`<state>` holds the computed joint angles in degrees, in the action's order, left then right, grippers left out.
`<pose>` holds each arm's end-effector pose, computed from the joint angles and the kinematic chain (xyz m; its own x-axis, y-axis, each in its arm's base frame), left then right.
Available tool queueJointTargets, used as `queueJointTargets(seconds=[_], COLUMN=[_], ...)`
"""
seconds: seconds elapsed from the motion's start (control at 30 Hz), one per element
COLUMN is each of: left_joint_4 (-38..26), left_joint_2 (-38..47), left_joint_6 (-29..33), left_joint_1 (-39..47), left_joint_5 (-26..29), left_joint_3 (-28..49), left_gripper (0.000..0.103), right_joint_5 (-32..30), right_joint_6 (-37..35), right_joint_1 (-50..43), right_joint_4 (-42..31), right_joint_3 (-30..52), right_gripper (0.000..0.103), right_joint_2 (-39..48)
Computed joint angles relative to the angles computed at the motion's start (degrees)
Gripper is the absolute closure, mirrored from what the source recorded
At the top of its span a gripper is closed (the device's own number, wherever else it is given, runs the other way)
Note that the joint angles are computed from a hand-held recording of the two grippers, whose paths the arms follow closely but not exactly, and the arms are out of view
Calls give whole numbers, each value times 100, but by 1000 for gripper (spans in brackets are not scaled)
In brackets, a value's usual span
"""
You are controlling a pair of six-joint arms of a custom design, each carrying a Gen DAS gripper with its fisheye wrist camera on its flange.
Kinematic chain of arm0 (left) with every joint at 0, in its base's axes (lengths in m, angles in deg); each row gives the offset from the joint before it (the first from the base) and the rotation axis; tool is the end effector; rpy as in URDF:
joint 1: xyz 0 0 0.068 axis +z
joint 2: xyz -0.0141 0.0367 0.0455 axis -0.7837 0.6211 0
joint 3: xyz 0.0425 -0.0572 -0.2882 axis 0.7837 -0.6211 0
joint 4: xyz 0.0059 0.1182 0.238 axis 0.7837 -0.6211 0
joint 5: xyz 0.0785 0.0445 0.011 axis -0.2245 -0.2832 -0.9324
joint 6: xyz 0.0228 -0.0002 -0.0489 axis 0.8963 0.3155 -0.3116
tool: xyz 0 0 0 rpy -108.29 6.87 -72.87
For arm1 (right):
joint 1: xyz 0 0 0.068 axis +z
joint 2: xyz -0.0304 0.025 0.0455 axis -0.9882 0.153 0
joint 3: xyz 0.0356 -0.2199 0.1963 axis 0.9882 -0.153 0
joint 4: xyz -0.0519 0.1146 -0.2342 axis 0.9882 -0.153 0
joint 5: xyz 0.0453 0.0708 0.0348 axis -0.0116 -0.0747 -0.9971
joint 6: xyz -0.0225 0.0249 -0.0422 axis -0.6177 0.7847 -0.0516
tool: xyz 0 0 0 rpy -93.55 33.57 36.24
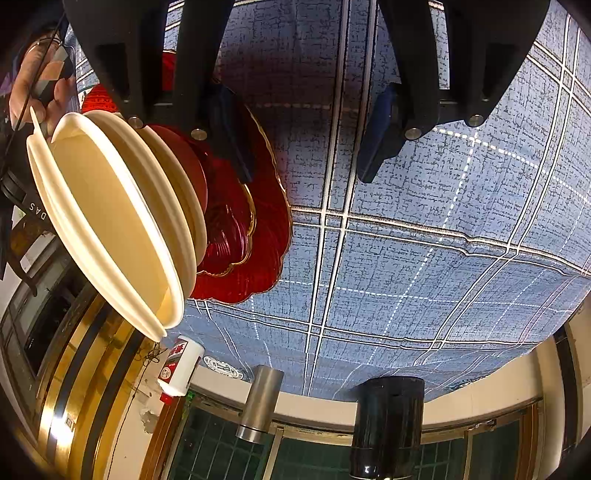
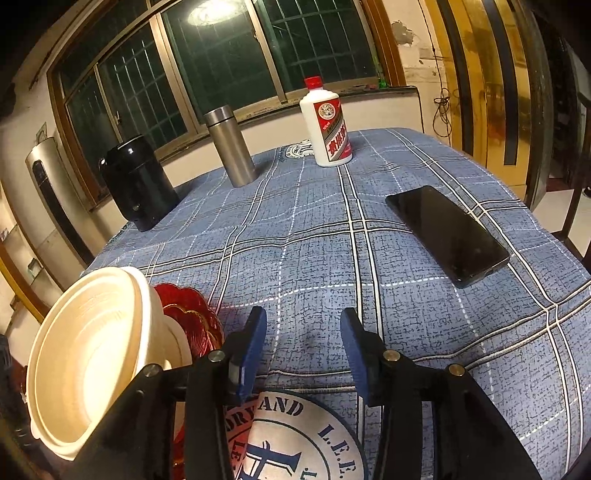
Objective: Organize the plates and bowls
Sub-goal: 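Carry the stack across the cloth and lower it with the left gripper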
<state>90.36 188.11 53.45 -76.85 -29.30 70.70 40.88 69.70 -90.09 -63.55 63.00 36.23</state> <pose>0.2881 -0.1367 0.1194 -0.7778 0.0213 -0.6282 0.2055 0.9531 -0.2222 0.2448 -0.0345 0.1634 -0.6263 0.2754 -0.7293 0.1886 0.9613 0.2010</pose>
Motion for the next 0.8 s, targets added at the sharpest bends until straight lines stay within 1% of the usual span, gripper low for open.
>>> queueJointTargets(seconds=[0.1,0.23,0.3,0.37,0.47,0.63,0.8], left_joint_4=[125,263,262,258,302,323,247], left_joint_2=[-71,-110,-99,-98,-97,-128,-163], left_joint_6=[-8,-37,-33,-20,-22,-14,-24], left_joint_1=[11,78,79,66,70,37,28], left_joint_5=[12,150,158,146,169,132,117], left_joint_3=[-96,-187,-175,-168,-188,-213,-216], left_gripper=[47,47,47,47,47,47,47], right_joint_5=[-217,-266,-162,164,436,719,492], right_joint_6=[37,258,238,272,410,496,391], right_joint_1=[-78,-48,160,548,896,1099,810], right_joint_4=[-88,-662,-903,-1062,-1193,-1415,-1579], right_joint_3=[-1,-194,-381,-625,-830,-975,-1047], right_gripper=[59,59,53,49,48,48,46], right_joint_2=[-78,-814,-1344,-1909,-2340,-2766,-2969])
